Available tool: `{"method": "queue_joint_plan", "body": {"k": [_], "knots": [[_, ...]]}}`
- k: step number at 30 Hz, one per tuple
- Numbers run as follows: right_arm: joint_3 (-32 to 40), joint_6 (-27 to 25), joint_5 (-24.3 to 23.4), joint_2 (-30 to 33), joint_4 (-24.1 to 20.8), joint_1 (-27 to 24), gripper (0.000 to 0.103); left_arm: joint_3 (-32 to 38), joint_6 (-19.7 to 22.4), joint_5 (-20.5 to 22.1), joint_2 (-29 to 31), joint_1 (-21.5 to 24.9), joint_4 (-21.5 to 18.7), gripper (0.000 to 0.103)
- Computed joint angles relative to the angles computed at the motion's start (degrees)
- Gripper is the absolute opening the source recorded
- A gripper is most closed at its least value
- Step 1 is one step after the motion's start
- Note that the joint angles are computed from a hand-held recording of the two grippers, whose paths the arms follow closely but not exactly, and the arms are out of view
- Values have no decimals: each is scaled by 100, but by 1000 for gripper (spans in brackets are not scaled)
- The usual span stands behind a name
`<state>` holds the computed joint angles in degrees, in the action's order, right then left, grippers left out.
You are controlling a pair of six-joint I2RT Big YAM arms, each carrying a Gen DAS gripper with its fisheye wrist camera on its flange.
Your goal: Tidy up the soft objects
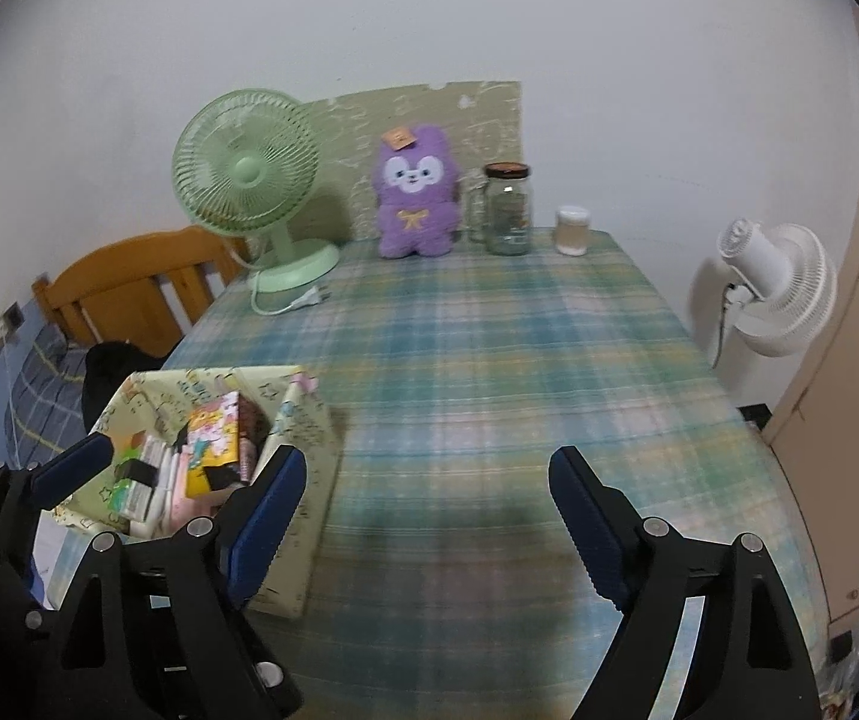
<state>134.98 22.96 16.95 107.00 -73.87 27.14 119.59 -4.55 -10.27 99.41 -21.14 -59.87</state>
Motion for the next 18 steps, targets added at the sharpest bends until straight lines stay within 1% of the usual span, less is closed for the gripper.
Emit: {"method": "queue_joint_plan", "body": {"k": [9, 15, 18], "knots": [[-802, 46, 282, -735, 400, -154, 86, 89, -26, -95, -112, -245, 100, 102], [-1129, 63, 445, -1102, 592, -235, 86, 79, -23, -236, -235, -407, 242, 103], [-1285, 58, 550, -1280, 686, -258, 88, 26, -30, -325, -307, -461, 324, 103]]}}
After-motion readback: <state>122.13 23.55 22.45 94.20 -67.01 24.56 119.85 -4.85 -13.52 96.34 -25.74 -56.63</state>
